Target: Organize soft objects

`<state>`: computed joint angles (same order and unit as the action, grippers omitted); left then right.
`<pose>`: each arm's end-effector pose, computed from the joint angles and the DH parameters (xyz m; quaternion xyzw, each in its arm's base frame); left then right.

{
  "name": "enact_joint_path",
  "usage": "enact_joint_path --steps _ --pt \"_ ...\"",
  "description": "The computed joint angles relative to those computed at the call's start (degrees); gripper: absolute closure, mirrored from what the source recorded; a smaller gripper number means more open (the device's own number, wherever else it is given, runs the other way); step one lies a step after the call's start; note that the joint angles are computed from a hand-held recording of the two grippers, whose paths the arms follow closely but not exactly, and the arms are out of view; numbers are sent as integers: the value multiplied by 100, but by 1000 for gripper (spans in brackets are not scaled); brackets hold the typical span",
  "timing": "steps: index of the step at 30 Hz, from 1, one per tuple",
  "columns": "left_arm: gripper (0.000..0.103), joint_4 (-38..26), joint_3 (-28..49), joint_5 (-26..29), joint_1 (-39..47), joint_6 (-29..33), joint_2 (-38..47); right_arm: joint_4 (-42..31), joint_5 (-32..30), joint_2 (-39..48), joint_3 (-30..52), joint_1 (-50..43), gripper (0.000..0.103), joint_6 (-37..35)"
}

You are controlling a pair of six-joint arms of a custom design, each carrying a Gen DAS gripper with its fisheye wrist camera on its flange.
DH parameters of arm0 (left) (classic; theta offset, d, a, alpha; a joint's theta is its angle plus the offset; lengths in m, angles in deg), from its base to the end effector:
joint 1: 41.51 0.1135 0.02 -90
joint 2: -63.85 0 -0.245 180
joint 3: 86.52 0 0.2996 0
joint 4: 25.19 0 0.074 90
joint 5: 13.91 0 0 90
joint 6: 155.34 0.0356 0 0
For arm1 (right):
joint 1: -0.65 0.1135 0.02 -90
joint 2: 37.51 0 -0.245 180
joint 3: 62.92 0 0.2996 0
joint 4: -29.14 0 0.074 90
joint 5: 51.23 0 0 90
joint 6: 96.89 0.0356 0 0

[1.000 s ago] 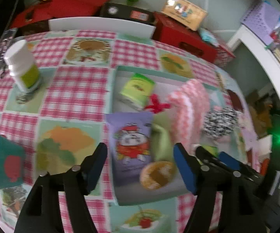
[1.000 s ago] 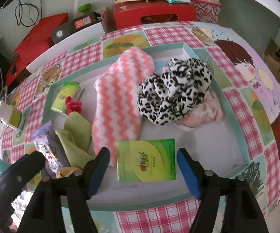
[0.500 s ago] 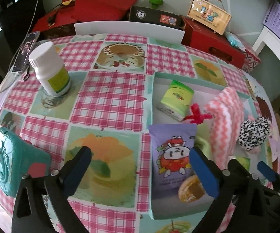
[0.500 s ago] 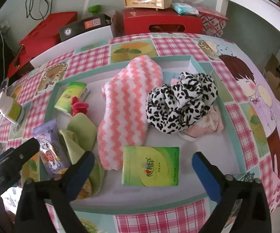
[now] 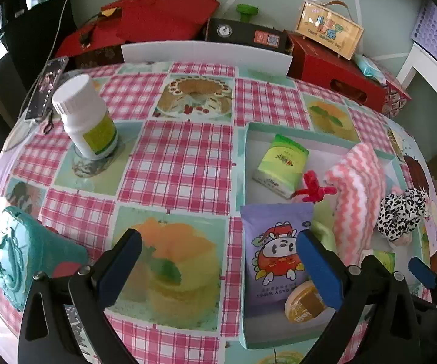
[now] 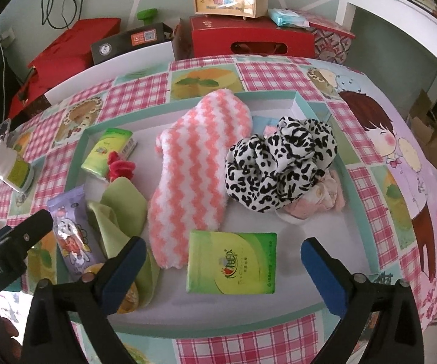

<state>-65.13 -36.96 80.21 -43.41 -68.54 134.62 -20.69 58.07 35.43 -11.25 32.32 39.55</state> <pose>0.2712 -0.0116 0.1405 -0.0020 0.9679 -0.0459 0.2472 0.2293 0.1276 0.1372 0.1523 0.9609 -0.0264 0.2299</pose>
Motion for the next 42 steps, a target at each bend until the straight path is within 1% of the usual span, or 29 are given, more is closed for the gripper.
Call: enact_joint_path --steps 4,7,9,10,12,13,18,22,26,29,33,36,40,42 --pt "2 -24 -125 -148 -40 -63 -398 -197 106 -98 12 111 0 207" --pt "2 -153 -398 -304 -23 -174 -979 -344 188 -373 -107 262 0 353" --pt "2 -299 -643 -629 -82 -197 -1436 -487 224 -517 -181 397 0 463" --pt "2 -415 -766 -951 -183 -215 -1673 -581 232 -606 -234 499 0 554" --pt "2 -568 -895 -1274 -244 -163 -1939 -696 216 -741 -304 647 0 691" --pt "2 -678 -971 -1349 -249 -80 -2113 -736 221 -794 -327 719 0 741" --pt "2 -1204 -1175 -1065 81 462 -2732 -1001 313 -908 -309 1139 0 942" --pt "2 -1649 -1414 -1001 360 843 -3410 -1218 311 -982 -328 1466 0 1223" --pt "2 -2070 -1512 -744 931 1313 -3879 -1511 497 -1053 -233 1763 0 1456" --pt "2 -2346 -1488 -427 1502 1715 -4217 -1672 534 -1080 -195 1955 0 1592" --pt "2 -2533 -1407 -259 2085 2164 -4355 -1902 600 -1101 -134 2195 0 1821" --pt "2 -2619 -1419 -112 2340 2314 -4404 -2083 670 -1091 -69 2371 0 1974" --pt "2 -2722 -1549 172 2552 2351 -4646 -2137 740 -1020 -36 2542 0 2069" --pt "2 -2667 -1651 100 2489 2284 -4788 -2164 772 -967 -5 2602 0 2101"
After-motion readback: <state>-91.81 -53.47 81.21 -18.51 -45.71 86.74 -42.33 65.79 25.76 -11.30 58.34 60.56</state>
